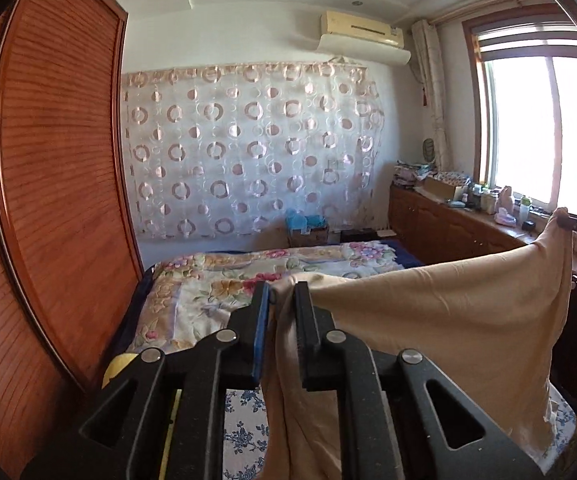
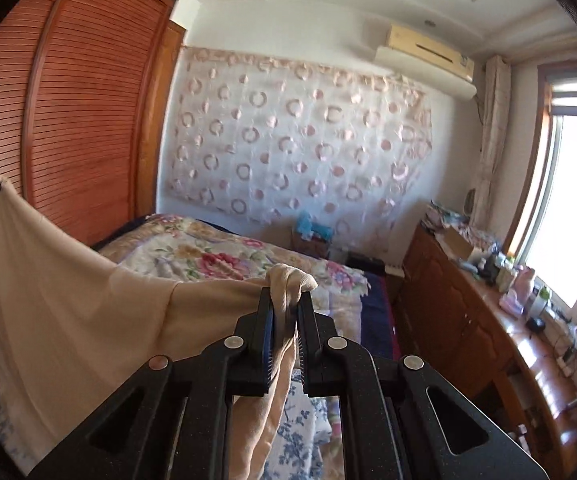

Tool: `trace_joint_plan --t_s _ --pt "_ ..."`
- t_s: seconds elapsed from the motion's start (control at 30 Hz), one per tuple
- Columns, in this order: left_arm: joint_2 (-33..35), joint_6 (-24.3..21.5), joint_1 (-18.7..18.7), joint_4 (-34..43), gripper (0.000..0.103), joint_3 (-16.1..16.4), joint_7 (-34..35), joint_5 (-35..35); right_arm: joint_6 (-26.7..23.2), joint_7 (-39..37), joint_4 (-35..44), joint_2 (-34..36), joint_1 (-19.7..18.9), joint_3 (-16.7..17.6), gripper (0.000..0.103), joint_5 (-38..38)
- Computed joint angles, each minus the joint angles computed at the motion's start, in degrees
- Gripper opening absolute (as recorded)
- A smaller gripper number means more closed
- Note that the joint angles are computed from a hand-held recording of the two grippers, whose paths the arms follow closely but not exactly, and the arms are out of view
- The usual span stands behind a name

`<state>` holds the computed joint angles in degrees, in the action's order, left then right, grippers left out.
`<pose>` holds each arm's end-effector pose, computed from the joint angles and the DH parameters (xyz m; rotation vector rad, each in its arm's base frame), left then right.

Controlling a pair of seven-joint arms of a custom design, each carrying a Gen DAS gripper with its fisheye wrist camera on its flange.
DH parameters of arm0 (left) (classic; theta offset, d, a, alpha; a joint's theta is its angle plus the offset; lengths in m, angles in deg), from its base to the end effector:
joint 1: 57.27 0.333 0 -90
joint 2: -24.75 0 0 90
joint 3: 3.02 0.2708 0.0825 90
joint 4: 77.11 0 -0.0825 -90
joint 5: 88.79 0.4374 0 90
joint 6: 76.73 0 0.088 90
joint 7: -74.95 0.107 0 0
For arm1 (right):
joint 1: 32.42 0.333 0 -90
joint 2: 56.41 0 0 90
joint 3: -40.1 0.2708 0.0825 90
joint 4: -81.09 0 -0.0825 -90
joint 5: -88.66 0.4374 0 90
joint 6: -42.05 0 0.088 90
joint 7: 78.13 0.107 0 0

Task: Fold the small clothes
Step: 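Lay the lifted shirt down flat and open both tools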

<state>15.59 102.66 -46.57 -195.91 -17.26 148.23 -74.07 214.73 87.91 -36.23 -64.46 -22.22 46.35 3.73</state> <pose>0.6062 -0.0676 0.5830 -1.4355 1.5078 -1.0384 0.5512 0.2414 0.5120 -1.7077 1.1795 -1.0699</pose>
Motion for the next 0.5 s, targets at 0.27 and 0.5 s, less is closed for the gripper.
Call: trace_joint_plan --t_s 0.27,0.5 --pt "4.16 -4.24 -9.75 -2.26 0.048 6.26 16.93 -18.19 -1.65 -4.61 6.51 12.77 4.28 -3.22 0.052 11.63" --pt "-0.25 -8.64 -14.70 -8.99 0.074 9.69 30.40 -32.07 5.75 -30.75 -4.87 6.83 3.09 -5.06 0.052 37.56"
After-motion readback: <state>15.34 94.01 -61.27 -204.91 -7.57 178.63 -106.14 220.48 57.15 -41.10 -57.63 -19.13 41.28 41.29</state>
